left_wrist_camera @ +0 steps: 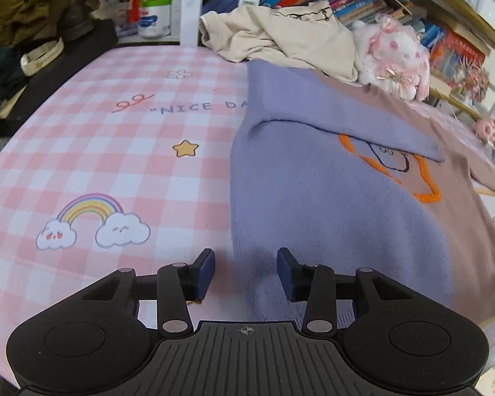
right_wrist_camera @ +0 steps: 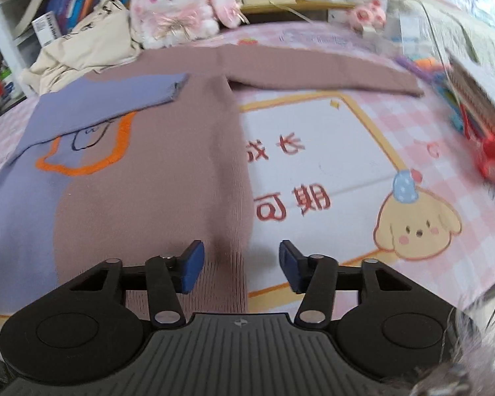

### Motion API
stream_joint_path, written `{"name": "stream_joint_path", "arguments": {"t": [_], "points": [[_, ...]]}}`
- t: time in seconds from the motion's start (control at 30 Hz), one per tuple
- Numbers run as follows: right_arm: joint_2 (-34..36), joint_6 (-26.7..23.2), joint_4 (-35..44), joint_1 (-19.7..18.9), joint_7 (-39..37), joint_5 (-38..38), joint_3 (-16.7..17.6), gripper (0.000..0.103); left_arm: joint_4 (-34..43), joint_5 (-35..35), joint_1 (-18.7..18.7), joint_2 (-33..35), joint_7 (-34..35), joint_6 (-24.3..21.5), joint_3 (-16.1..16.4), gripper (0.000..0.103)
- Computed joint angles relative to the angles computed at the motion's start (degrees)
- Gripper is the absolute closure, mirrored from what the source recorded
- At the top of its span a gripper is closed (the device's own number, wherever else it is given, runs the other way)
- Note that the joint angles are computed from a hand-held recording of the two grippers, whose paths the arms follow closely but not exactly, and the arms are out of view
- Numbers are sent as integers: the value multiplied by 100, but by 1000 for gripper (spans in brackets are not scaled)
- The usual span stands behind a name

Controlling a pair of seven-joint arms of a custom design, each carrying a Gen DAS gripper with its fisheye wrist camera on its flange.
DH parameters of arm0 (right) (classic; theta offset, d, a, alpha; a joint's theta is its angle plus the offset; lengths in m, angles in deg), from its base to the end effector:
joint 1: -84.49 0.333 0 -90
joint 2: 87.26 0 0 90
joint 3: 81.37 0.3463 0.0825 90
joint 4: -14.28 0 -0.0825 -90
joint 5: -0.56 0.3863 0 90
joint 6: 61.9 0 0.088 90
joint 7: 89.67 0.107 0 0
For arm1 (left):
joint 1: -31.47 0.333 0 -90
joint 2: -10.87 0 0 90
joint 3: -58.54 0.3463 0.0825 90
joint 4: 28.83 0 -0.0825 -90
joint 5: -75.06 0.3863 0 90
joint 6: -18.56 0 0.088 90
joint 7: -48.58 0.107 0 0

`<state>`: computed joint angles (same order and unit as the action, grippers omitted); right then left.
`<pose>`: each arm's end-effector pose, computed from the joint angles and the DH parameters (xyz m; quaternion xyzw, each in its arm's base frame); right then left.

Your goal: Fold clothes

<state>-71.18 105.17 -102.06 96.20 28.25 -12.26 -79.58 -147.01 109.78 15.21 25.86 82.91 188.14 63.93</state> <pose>0.6274 0.1633 0.4043 -0.6562 0.6920 -0.1696 0.2486 0.6141 -0.1606 0.3992 -0.7323 0.5939 -0.2583 0.2105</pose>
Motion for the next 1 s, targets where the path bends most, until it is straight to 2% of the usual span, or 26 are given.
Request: {"name": "stream_joint_path", "arguments": {"t": [0.07, 0.2, 0.23, 0.3, 0.37, 0.4, 0.47, 0.53, 0.67, 0.8, 0.9, 1.0], "points": [[6, -23, -4, 4, 14, 27, 6, 65, 34, -70, 39, 56, 59, 82, -20, 64], [11, 66, -35, -47, -171, 89, 123, 86, 162, -426, 110, 201, 482, 222, -89, 64], [17, 74, -30, -28, -190, 84, 120, 87, 192, -466, 67, 228, 558, 233, -43, 71], [40, 84, 0, 21, -228, 23, 91, 91, 214, -507, -52, 260, 594, 258, 96, 95], [67, 39, 59, 121, -197, -129, 6, 92, 129, -721, -18, 240, 683, 396, 93, 99], [84, 11, 94, 141, -215, -175, -2, 92, 55, -771, -61, 200, 693, 451, 159, 99], [132, -41, 174, 10, -494, 12, 193, 92, -95, -773, -217, 113, 622, 540, 371, 99], [210, -50, 264, -255, -1036, 470, 576, 93, -236, -644, -400, 9, 400, 531, 623, 99], [310, -29, 382, -209, -1573, 706, 738, 93, -335, -32, -564, -133, -156, 342, 955, 99], [335, -187, 458, -309, -1939, 1266, 986, 93, -366, 2, -160, -212, -238, 219, 665, 99], [308, -116, 399, -150, -1941, 1300, 838, 93, -420, 108, 78, -235, -265, 302, 465, 95], [254, -57, 333, 76, -1718, 1086, 588, 91, -416, 527, 51, -306, -584, 144, 471, 92]]}}
